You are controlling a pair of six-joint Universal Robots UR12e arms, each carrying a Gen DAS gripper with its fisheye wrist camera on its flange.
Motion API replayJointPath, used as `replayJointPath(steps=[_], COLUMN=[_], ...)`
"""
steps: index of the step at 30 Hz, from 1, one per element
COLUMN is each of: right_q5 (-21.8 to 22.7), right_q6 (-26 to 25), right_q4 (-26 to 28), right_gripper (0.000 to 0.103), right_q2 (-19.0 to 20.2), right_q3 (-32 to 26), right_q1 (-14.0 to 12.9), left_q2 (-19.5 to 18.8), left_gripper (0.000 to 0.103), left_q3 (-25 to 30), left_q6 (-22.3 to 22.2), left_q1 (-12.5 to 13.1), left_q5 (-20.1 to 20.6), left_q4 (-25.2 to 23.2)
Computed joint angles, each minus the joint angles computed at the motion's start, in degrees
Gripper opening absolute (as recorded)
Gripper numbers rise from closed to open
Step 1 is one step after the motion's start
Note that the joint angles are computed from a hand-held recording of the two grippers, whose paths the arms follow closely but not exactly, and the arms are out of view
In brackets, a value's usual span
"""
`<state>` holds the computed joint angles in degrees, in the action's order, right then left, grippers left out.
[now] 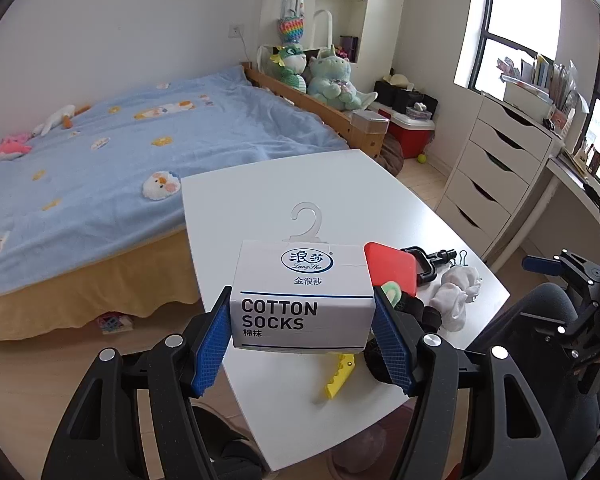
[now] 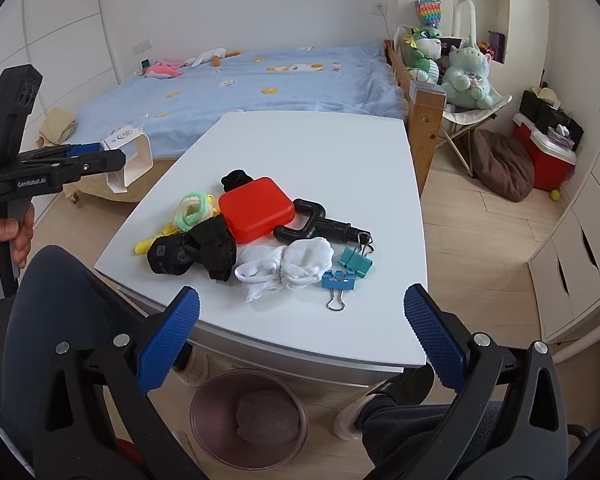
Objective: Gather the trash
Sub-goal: 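Grasp the white socks with the right tool while the left tool holds the box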
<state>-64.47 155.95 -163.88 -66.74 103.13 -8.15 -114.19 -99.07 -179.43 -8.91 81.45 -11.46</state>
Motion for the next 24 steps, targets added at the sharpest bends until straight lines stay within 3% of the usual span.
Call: replayJointPath(steps=[7,9,11,24], right_q5=[-0.4,-0.5,-0.3,0.8], right_q6=[-0.4,-0.2,0.1,1.3], right_q4=[1.9,2.5,3.3,7.2], right_gripper=[0.097,0.083,0.081,0.047], right_q2=[1.8,2.3,2.8,4.0], right_q3=[-2.5,-3.1,-3.7,-5.5], right_q1=[0.8,1.0,1.0,1.1], left_q2=[0.8,0.9,1.1,1.6], left_gripper=[0.065,0.065,0.065,0.065], left_q3=[-1.9,-2.3,-2.8,-4.6], left_q6=[0.1,-0.2,-0.3,-0.9], left_q1=[-0.5,-0.5,-0.5,-0.8], left_q5=[0.3,0.0,-0.3,-1.5], left_q4=[2.4,3.0,3.5,5.1])
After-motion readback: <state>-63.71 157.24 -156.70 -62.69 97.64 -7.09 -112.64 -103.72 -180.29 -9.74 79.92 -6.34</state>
